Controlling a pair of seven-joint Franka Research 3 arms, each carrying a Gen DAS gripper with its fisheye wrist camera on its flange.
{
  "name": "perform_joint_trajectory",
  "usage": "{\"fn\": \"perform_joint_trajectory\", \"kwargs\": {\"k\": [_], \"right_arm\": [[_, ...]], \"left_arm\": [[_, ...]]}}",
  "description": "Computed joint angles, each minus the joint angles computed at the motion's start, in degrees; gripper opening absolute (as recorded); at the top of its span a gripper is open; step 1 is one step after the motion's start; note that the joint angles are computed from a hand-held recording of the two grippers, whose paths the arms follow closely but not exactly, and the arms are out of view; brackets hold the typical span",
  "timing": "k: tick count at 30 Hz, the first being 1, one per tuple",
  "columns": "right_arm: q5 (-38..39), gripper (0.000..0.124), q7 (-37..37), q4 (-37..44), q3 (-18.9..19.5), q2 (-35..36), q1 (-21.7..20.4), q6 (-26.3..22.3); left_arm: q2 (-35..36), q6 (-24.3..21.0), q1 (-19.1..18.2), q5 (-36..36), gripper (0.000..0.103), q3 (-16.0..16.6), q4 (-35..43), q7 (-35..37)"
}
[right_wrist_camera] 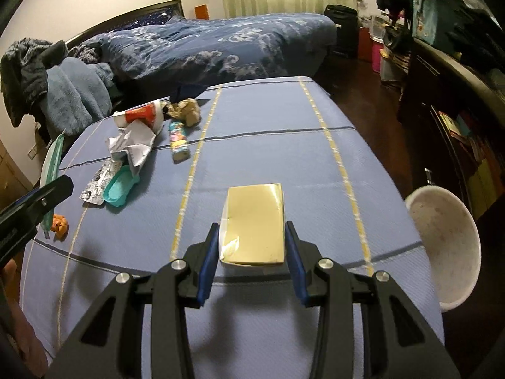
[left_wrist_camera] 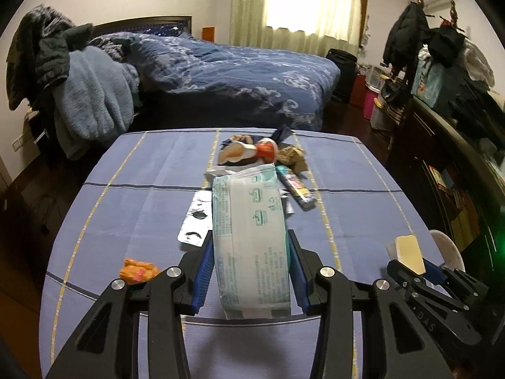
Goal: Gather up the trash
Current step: 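Grasp the wet-wipe pack with the left tool while the right tool grasps the yellow card, then carry both items over the white bin and open both tools to drop them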
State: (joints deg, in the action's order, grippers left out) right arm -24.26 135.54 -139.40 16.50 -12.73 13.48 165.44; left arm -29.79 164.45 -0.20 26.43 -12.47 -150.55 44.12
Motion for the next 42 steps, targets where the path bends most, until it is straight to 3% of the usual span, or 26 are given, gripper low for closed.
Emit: {"fn": "perform_joint_trajectory", "kwargs": {"k": [6, 24, 42], "right_arm": [[1.5, 0.041, -0.3, -4.0, -0.7, -3.1, -1.6, 1.5], [10.6, 0.041, -4.7, -14.9, 1.9, -13.9, -10.8, 4.9], [16.1, 0.041, -7.6, -22.8, 2.8, -23.2, -22.8, 5.1]], "left_arm": [[2.4, -0.8, -0.7, 1.8, 0.044, -2.5, 2.5, -0.8], [12.0, -2.6, -5.8, 9.9, 0.044, -6.2, 12.2, -3.8], [25.3, -4.1, -14.9, 18.5, 0.044, -6.1, 26.5, -4.2]]}}
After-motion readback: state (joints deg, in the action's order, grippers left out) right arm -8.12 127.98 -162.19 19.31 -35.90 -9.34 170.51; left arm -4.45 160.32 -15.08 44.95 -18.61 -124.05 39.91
